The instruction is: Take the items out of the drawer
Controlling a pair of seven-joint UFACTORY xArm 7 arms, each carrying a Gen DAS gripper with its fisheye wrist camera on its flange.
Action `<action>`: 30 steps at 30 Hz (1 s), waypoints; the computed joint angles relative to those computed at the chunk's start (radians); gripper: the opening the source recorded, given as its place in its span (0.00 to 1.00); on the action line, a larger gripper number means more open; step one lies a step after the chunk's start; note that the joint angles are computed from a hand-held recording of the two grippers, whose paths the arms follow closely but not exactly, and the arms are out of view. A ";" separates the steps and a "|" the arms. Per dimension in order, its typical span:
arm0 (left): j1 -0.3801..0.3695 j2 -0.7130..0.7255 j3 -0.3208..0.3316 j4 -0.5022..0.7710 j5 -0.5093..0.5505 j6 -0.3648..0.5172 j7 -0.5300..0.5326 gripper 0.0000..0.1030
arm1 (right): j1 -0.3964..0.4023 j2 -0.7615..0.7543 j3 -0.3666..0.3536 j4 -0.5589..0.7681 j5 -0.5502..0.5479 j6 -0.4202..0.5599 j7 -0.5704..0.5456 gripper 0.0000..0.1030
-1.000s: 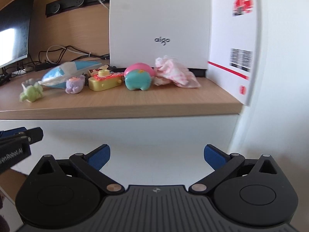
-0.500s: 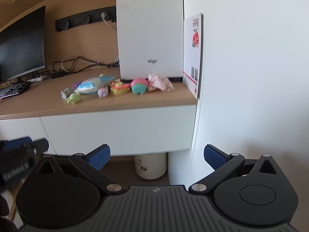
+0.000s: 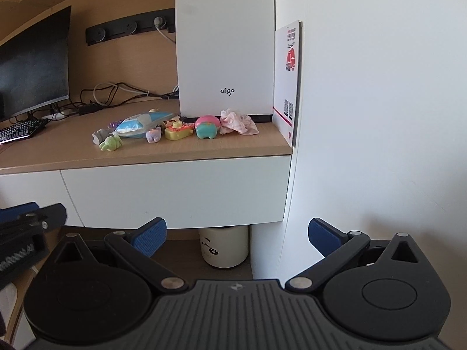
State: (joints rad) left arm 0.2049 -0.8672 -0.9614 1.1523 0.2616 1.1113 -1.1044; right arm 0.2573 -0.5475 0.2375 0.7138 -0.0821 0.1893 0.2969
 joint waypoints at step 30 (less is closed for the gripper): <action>-0.051 0.040 0.011 -0.034 0.021 -0.049 -0.066 0.19 | -0.004 0.000 0.003 -0.007 -0.017 0.010 0.003 1.00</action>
State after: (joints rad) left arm 0.1543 -0.8273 -0.9502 1.1182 0.2824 1.0619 -1.1702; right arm 0.2533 -0.5471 0.2409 0.7066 -0.0987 0.1988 0.2997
